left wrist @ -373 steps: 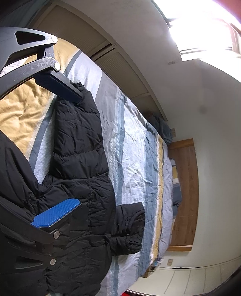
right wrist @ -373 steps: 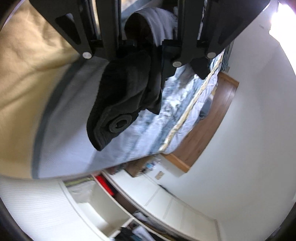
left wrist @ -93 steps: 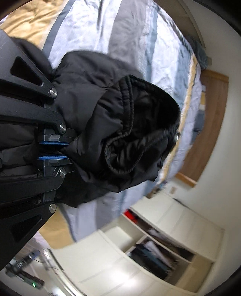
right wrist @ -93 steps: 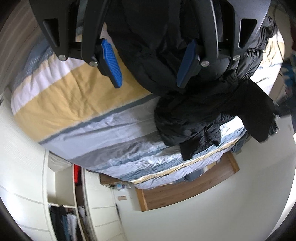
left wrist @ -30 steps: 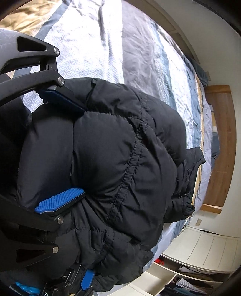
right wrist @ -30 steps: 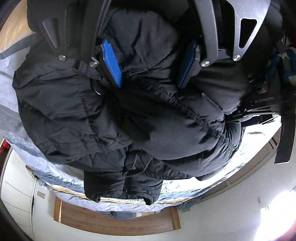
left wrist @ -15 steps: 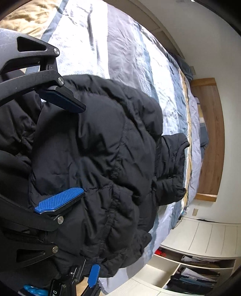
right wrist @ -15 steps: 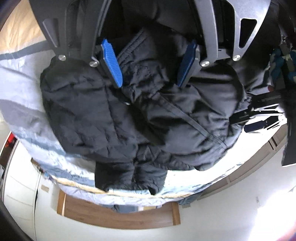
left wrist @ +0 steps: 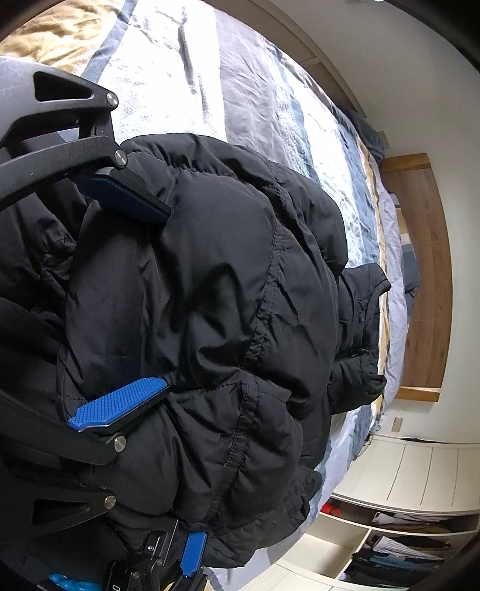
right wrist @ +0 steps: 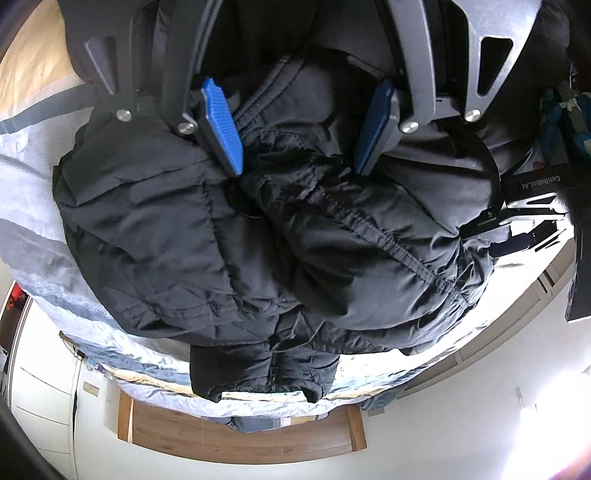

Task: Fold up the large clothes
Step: 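Move both open tools down onto the black jacket hem, then slide both open tools to the hem edge of the jacket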

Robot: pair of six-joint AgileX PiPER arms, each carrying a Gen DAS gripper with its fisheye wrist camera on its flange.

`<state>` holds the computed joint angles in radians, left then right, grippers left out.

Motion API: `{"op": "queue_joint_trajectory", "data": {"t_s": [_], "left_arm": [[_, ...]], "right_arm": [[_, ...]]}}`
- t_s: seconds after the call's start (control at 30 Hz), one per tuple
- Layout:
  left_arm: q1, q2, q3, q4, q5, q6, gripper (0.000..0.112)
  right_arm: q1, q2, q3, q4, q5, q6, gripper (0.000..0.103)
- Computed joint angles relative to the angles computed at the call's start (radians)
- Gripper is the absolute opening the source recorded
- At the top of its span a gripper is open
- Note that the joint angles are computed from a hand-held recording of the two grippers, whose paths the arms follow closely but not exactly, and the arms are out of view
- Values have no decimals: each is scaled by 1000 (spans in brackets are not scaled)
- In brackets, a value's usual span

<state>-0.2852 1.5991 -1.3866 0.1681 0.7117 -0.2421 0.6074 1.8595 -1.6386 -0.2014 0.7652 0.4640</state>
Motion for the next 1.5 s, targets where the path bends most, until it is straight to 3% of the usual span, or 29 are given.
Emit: {"op": "queue_joint_trajectory", "data": {"t_s": [0.2, 0.5, 0.97, 1.27, 1.5], "left_arm": [[-24, -5, 2, 55, 12, -52, 85], [-75, -66, 25, 146, 80, -103, 85], [-190, -236, 82, 198, 188, -165, 85], [-340, -376, 79, 286, 322, -274, 85], [-581, -462, 51, 451, 484, -430, 91]], "right_arm": [[0, -4, 8, -1, -3, 4, 60], [19, -10, -15, -20, 59, 60, 60], [72, -167, 132, -90, 146, 199, 60], [171, -366, 262, -205, 230, 358, 60], [312, -506, 286, -334, 362, 509, 60]]}}
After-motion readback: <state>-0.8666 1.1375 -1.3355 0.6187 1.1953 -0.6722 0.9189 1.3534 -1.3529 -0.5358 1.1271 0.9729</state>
